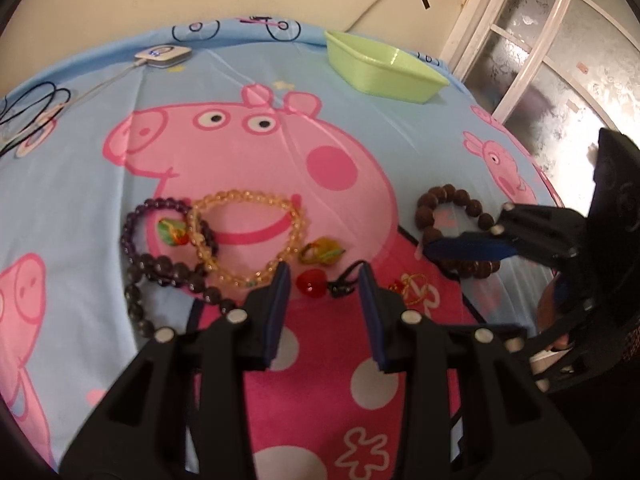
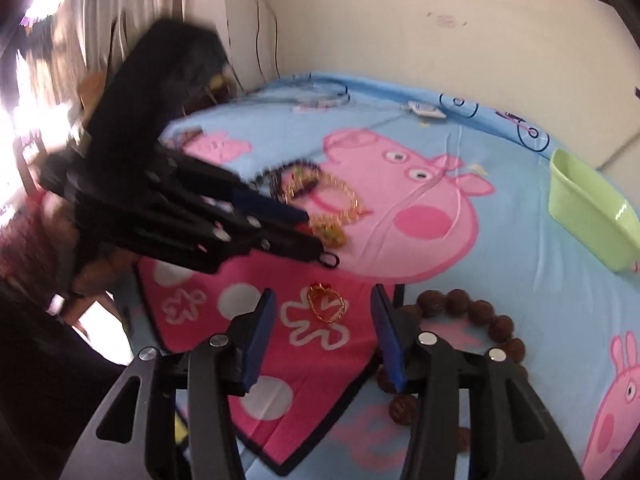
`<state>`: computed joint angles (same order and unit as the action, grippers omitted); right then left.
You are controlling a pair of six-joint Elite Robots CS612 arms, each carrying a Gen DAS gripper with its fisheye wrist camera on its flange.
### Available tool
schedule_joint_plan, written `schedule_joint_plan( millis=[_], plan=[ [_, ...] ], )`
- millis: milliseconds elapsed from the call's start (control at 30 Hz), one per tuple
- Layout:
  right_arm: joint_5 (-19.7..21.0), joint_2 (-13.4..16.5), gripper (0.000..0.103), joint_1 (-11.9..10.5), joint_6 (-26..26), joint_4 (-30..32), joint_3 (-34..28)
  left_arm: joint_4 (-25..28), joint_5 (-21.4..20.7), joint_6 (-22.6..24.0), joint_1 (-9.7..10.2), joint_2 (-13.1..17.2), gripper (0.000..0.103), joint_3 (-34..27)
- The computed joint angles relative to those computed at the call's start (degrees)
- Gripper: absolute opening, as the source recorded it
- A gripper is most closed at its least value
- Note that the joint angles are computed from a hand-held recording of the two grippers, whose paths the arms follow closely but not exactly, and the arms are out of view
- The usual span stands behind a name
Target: Organize jewelry
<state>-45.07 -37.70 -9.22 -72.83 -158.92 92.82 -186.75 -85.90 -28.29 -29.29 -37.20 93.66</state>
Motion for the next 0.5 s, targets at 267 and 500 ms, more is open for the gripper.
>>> schedule_joint_plan(
  millis=[267,500],
  plan=[
    [0.7,0.8,0.0,0.2,1.2,0.6,-1.1,-3.1,-6.5,-1.9,0.97,-0.7,0.015,1.8],
    [10.7,2.8,0.0,-2.6,11.8,8.8,-8.0,-4.0,-12.4,-2.1,2.81,1.0,0.015,-4.4]
  ],
)
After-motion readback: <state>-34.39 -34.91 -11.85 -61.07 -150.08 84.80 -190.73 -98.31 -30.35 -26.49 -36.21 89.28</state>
